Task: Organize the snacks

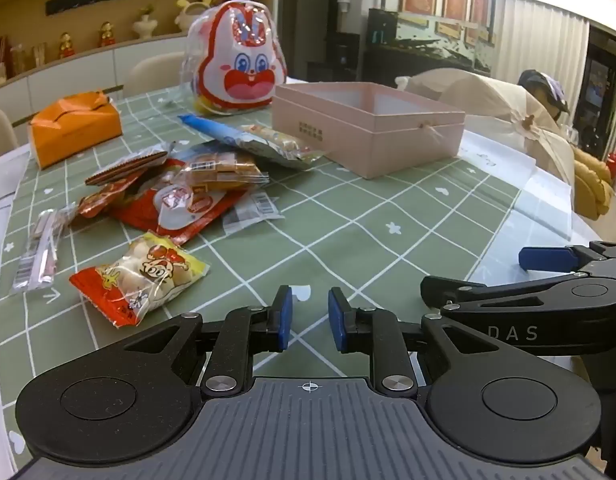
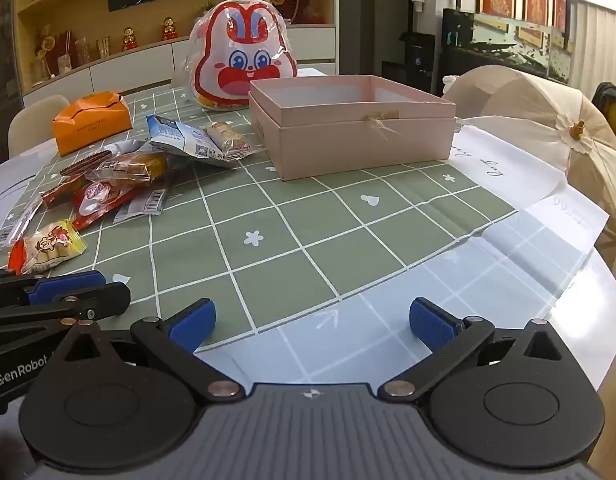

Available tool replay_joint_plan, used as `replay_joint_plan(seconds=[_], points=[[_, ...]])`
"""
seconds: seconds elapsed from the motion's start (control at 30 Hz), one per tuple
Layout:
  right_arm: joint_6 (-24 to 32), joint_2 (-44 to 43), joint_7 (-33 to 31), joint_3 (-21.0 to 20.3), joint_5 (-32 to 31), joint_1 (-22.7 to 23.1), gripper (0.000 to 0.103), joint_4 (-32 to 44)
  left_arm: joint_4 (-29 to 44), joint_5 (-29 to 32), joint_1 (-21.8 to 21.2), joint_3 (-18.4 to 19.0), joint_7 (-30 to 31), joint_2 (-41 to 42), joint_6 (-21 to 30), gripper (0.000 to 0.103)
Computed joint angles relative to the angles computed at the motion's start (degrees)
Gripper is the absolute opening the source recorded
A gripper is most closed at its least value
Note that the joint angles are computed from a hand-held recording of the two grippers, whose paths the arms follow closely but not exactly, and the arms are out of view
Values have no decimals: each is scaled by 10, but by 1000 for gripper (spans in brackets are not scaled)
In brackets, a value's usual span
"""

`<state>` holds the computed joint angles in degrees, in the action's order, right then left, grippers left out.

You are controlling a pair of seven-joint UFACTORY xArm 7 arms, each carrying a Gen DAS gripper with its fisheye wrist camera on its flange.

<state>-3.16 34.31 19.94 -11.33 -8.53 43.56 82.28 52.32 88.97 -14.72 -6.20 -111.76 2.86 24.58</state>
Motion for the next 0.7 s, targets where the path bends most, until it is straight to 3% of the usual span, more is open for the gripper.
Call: replay_joint_plan(seconds=[0.7], points=[[-3, -2, -4, -2, 5, 2, 103, -3, 0, -3, -1, 0, 6, 0, 4, 24]])
